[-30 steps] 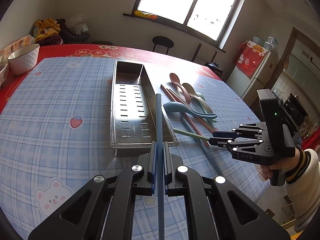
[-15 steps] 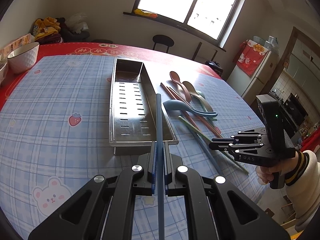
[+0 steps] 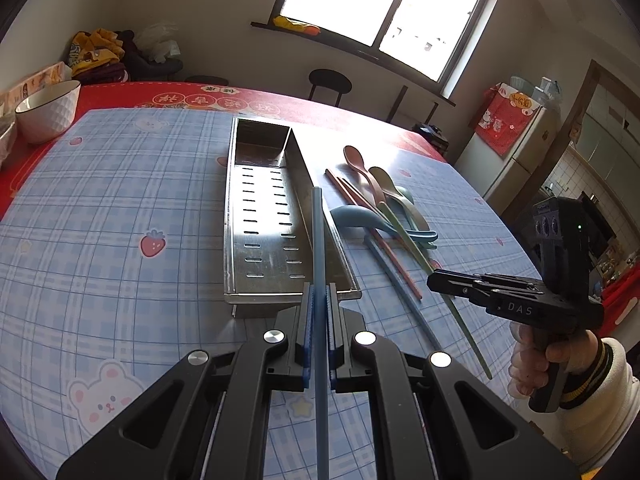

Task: Organize utensils
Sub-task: 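Lower the blue chopstick into the steel tray and open the left gripper, then carry the green chopstick into the steel tray and open the right gripper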

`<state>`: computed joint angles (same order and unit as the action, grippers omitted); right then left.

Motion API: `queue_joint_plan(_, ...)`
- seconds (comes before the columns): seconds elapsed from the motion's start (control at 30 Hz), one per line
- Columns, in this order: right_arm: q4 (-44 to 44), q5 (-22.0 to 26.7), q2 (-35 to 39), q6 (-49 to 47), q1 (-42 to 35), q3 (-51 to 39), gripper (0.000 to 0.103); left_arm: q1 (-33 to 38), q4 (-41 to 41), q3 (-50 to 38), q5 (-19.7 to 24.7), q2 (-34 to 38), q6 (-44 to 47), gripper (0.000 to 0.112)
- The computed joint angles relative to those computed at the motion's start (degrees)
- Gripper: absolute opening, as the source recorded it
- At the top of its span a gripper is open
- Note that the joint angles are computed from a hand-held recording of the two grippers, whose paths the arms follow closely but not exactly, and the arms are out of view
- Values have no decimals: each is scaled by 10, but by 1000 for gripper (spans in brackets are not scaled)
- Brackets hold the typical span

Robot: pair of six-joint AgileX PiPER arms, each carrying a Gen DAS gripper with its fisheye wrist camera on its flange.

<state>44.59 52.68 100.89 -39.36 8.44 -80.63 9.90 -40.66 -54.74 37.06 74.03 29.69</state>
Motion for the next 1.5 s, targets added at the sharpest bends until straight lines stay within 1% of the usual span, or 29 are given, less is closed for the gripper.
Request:
queue_joint_plan(0.13,58,-24,0,7,2,-9,6,18,5,-51,24,26,-14,6)
queue_joint_plan(0.23,86,-39,12,19,2,-30,6,22,27,-119,46,67,-52,6)
queue_joint_plan(0.33,109,-40,35,35,-3,-55,6,19,61,-214,79,132,-115,6)
queue_joint_plan(0.4,113,-46,44,40,-3,-64,6,5,124,-287,98,181,-196,6)
queue_joint_plan(0.43,119,-49,46,34,-6,-61,6,3,130,-322,113,207,-214,6)
queue_joint_plan(0.5,133,-50,51,23,-13,-61,6,-13,172,-392,135,257,-264,6)
queue_joint_plan(0.6,148,-50,59,11,-25,-60,6,-38,228,-487,166,324,-321,6)
queue_joint_plan(0.73,160,-48,68,3,-46,-60,6,-52,266,-615,229,418,-371,6)
queue_joint_plan(0.83,175,-42,72,-16,-67,-53,6,-52,261,-685,273,472,-392,6)
queue_joint_plan(0.93,185,-39,72,-26,-82,-44,6,-54,261,-709,291,499,-396,6)
queue_joint_plan(1.0,188,-37,74,-30,-89,-44,6,-50,239,-733,311,518,-385,6)
queue_joint_plan(1.07,193,-36,75,-36,-92,-40,6,-47,224,-746,320,528,-383,6)
queue_joint_plan(1.23,197,-36,75,-37,-92,-32,6,-44,211,-755,326,535,-365,8)
queue_joint_plan(1.3,197,-39,74,-35,-91,-29,6,-42,207,-753,320,532,-356,13)
queue_joint_plan(1.33,196,-41,76,-29,-87,-32,6,-40,205,-740,310,522,-347,14)
queue_joint_plan(1.4,195,-45,71,-27,-85,-26,6,-40,206,-698,279,489,-323,19)
queue_joint_plan(1.43,194,-48,69,-24,-83,-25,6,-40,208,-665,255,466,-306,21)
queue_joint_plan(1.5,188,-52,67,-16,-77,-25,6,-41,217,-584,191,410,-270,31)
